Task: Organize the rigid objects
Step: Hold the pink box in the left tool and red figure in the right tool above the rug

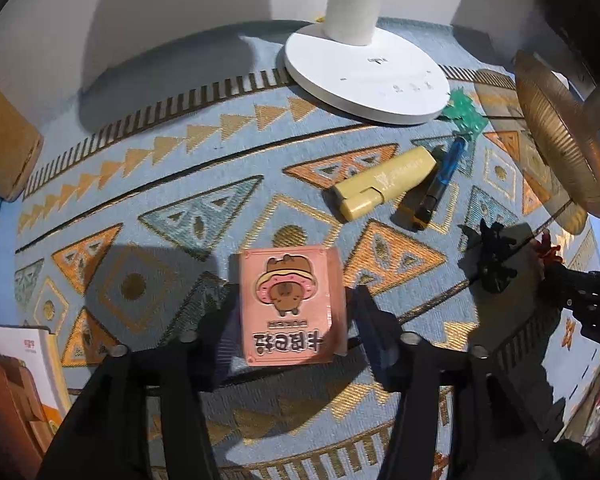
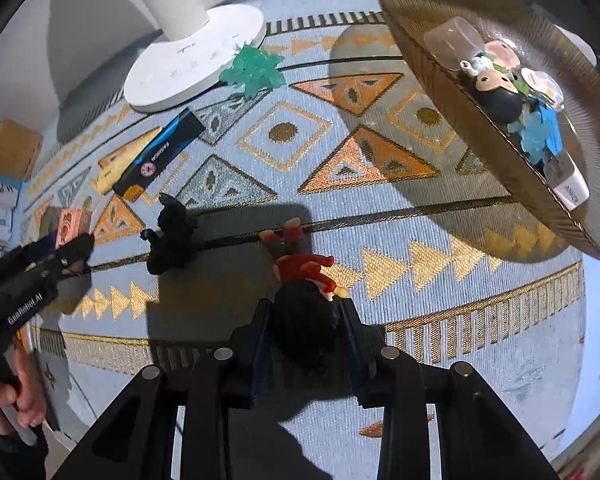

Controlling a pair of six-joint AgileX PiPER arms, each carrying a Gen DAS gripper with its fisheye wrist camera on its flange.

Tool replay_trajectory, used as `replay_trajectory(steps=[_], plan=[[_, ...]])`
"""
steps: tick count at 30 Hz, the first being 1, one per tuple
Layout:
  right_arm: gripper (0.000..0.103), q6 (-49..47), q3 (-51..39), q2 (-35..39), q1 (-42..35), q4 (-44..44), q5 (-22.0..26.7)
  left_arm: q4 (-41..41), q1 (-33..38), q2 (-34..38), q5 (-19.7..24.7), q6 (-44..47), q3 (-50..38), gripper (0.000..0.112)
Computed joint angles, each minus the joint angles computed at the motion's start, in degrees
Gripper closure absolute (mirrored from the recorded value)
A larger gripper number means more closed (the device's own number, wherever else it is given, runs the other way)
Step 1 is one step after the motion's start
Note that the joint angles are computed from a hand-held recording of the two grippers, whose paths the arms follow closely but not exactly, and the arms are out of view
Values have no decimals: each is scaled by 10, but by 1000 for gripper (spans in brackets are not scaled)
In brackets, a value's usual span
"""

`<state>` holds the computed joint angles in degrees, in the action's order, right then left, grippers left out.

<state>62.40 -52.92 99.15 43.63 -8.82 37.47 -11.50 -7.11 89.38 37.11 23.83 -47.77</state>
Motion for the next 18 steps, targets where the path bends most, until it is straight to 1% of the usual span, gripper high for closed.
replay_trajectory(steps=[4, 8, 10, 12, 14, 15, 18], plan=[[71, 18, 3, 0, 17, -20, 5, -1, -12, -4, 3, 11, 4, 54], [71, 8, -3, 5, 13, -10, 8, 17, -20, -1, 5, -3, 4, 53], [71, 7, 2, 1, 10, -8, 5, 26, -27, 0, -2, -9, 6, 50], [71, 3, 4, -1, 6, -10, 5, 43, -39, 1, -14, -22, 10, 49], [71, 9, 0, 1, 7, -15, 6, 39, -37, 1, -19, -21, 11, 48], [71, 19, -5, 1, 13, -19, 9, 39, -40, 4, -21, -24, 10, 49], [71, 27, -2, 1, 18, -26, 4, 40, -43, 11, -26, -35, 2, 57]])
